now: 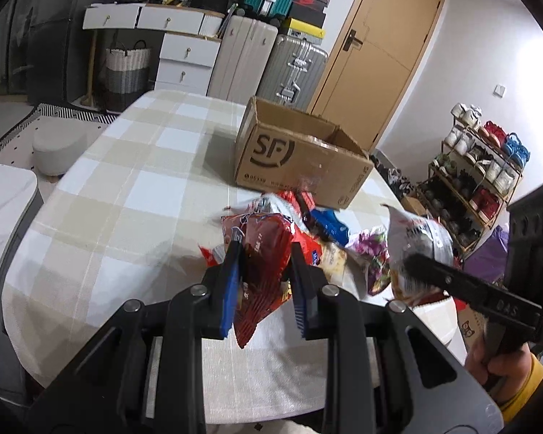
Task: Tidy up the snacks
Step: 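Lift both held bags and carry them over the box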
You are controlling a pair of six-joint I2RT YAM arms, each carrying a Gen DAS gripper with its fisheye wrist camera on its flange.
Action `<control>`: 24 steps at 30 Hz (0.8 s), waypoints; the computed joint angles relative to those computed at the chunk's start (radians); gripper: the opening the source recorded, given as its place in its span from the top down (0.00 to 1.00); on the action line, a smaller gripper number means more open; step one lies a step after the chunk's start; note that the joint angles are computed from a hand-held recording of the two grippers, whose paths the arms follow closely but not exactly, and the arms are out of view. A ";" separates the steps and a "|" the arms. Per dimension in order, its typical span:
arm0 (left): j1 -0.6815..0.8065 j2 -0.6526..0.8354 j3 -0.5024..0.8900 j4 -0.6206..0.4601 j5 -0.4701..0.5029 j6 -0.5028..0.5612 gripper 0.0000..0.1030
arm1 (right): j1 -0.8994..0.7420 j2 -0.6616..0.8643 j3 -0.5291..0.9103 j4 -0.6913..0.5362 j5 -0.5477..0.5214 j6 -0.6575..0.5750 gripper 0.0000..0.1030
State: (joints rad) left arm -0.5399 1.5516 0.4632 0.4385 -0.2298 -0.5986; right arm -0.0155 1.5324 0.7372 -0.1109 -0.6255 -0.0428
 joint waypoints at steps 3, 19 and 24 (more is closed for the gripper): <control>0.008 -0.005 0.002 0.005 0.005 -0.006 0.78 | 0.004 -0.033 0.004 -0.024 -0.006 0.015 0.57; 0.071 0.026 -0.017 0.049 0.098 -0.009 0.78 | 0.030 0.052 0.046 0.035 -0.069 0.065 0.57; 0.093 -0.008 -0.004 0.048 0.152 0.008 0.78 | -0.029 -0.014 0.002 0.091 -0.157 0.057 0.57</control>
State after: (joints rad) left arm -0.4465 1.5437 0.4592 0.4864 -0.0774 -0.5908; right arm -0.0444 1.5183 0.7393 -0.0201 -0.7823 0.0142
